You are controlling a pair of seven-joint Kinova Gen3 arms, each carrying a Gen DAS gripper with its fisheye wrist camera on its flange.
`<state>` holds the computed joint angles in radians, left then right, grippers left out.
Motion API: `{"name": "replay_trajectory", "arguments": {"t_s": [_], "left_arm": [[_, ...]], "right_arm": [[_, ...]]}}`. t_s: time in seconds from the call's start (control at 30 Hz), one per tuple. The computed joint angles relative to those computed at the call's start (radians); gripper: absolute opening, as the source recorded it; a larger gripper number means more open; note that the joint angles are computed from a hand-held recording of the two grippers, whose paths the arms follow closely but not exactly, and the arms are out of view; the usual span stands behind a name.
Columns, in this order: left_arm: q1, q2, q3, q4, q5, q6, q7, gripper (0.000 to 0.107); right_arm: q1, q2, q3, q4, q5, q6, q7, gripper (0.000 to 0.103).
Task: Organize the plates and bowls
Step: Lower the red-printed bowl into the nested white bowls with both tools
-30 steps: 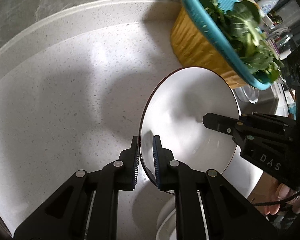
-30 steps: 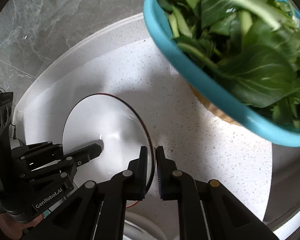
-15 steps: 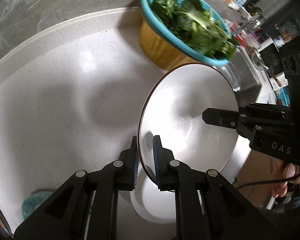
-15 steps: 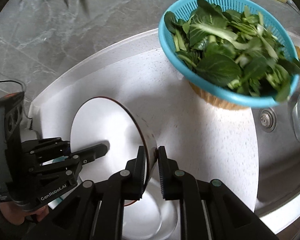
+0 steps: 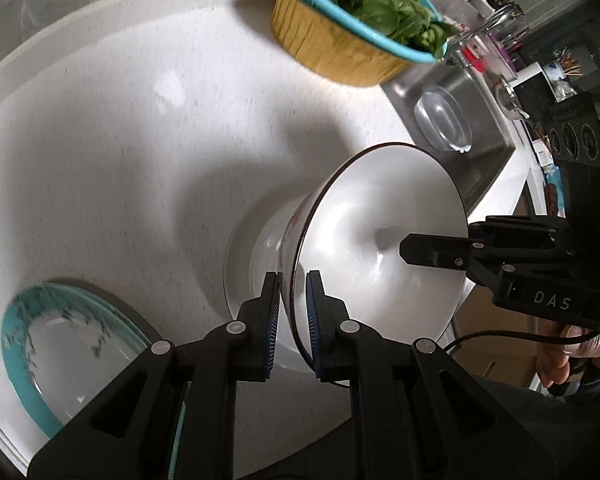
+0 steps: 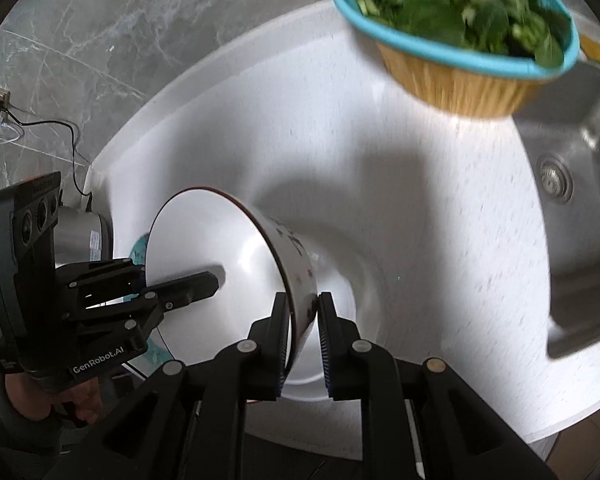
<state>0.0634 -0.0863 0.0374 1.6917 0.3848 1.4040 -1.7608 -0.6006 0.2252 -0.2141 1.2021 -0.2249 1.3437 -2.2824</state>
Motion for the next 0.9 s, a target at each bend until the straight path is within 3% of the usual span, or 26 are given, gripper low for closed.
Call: {"name": "replay_trajectory", "arguments": {"t_s": [0.4, 0.9], "left_arm": [[0.008, -0.026, 0.000, 0.107, -0.019, -0.052, -0.001, 0.011], [0.031, 0.014, 0.022, 0.112, -0.032, -0.152, 0.041, 0.012]], "right_arm": [[-0.006, 0.000, -0.008, 0.082, -0.023, -0.049, -0.008, 0.016], [-0.018, 0.009, -0.009, 0.093, 0.013, -0.073, -0.005, 0.014]]}}
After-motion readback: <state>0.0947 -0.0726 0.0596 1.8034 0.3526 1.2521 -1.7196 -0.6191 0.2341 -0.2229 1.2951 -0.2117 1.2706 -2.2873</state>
